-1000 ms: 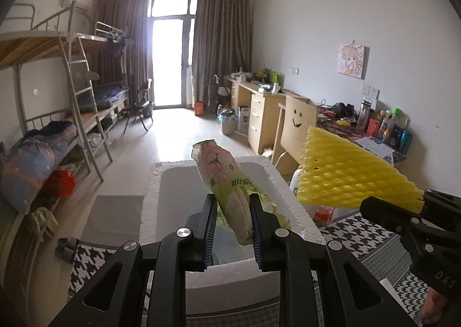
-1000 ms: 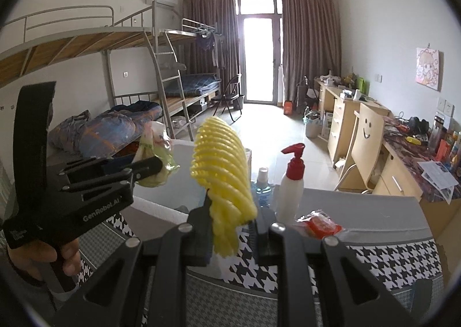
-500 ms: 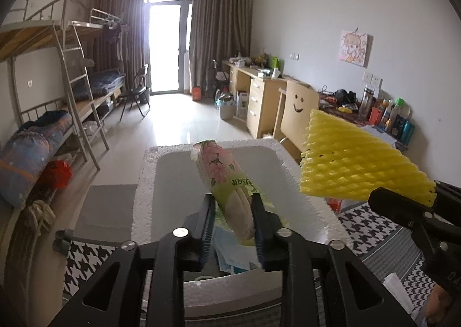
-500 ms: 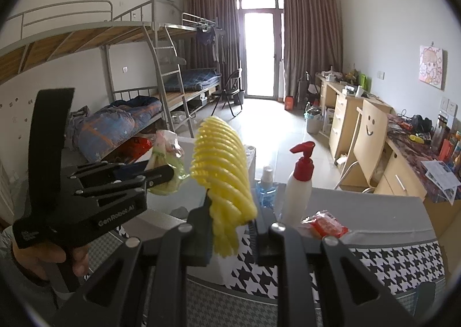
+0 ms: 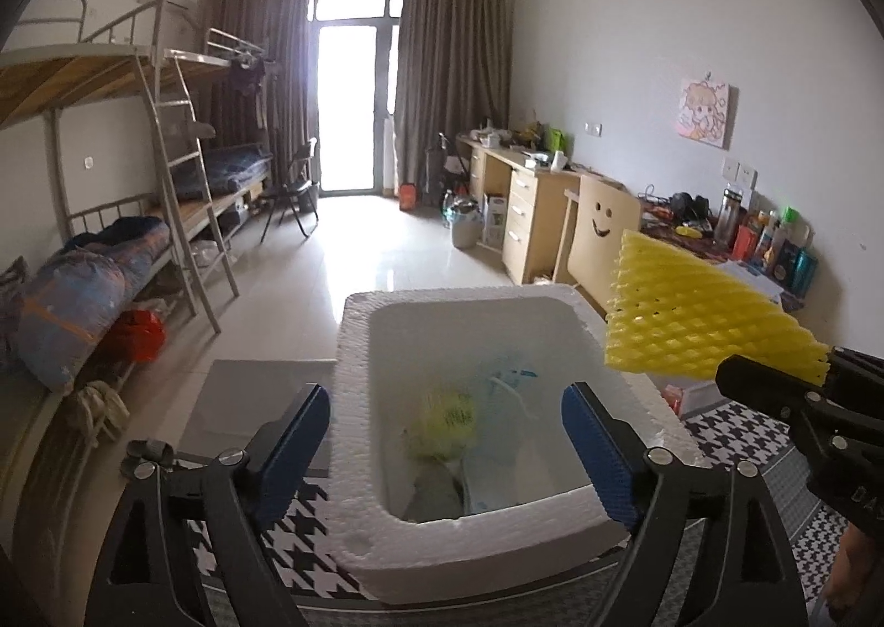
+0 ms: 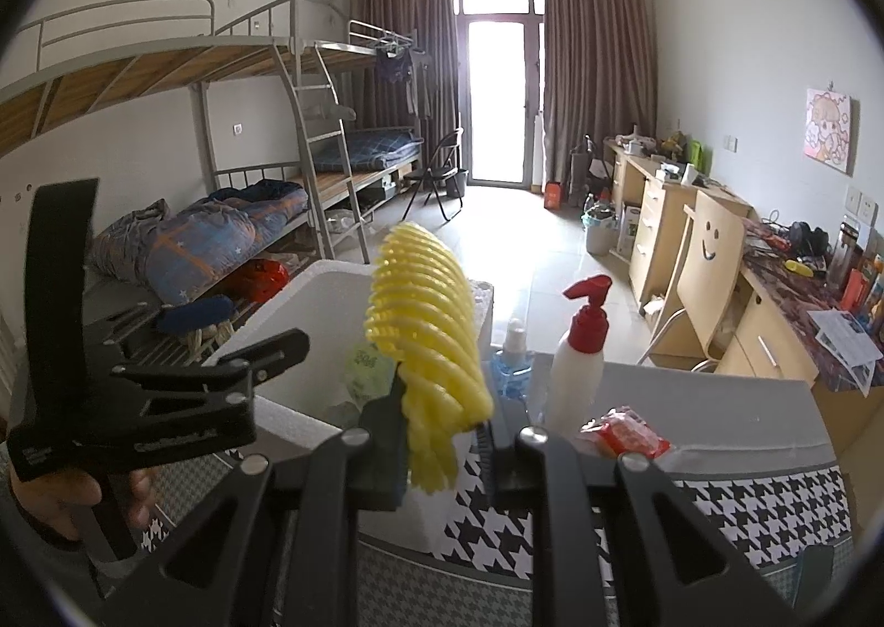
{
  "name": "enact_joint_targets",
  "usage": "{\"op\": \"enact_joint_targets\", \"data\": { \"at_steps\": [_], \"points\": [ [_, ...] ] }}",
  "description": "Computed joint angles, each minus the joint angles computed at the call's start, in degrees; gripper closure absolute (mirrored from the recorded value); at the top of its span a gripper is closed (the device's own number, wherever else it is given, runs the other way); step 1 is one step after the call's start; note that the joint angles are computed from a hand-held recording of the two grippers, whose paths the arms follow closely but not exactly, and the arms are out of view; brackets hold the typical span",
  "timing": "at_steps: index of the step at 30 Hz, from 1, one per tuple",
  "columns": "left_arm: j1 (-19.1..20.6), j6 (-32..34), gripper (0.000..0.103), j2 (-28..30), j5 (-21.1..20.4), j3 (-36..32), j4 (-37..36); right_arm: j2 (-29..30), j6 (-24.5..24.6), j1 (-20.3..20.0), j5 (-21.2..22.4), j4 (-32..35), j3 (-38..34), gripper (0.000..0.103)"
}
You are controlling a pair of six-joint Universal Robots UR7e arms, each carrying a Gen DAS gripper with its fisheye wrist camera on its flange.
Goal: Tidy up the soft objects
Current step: 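Lower the yellow foam net into the white foam box and open the right tool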
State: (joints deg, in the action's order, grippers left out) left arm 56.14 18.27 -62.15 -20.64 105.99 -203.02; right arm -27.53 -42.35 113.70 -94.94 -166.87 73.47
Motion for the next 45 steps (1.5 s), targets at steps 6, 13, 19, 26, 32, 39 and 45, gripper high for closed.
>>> {"op": "enact_joint_targets", "data": {
  "at_steps": [6,13,19,26,32,39,45],
  "points": [
    [-0.58,5.85,0.005,0.95,2.0,-0.65,-7.43,0.09,-0.44,0.16,-0.02,0.68,-0.55,0.079],
    [-1.01,10.42,0.002,1.75,3.61,-1.42,-12.75,0.39,-0.9,0.32,0.27,1.26,-1.14,0.079],
    [-1.62,16.61,0.002,2.94,4.7,-2.32,-18.86,0.93,-0.66,0.47,0.43,2.54,-2.02,0.079],
    [-1.84,17.99,0.002,2.27,5.3,-1.55,-20.73,1.75,-0.81,0.64,0.25,3.17,-2.89,0.079],
    [-2.09,16.99,0.001,0.97,6.34,0.27,-20.64,2.86,-0.47,0.86,-0.16,5.08,-4.7,0.079],
    [-2.44,17.2,0.001,0.18,7.01,1.5,-22.0,4.41,0.02,1.09,-1.02,6.82,-7.08,0.079],
    [-2.5,18.01,0.001,-0.26,7.52,2.16,-23.58,5.87,0.87,1.21,-1.9,9.3,-9.52,0.079]
  ]
}}
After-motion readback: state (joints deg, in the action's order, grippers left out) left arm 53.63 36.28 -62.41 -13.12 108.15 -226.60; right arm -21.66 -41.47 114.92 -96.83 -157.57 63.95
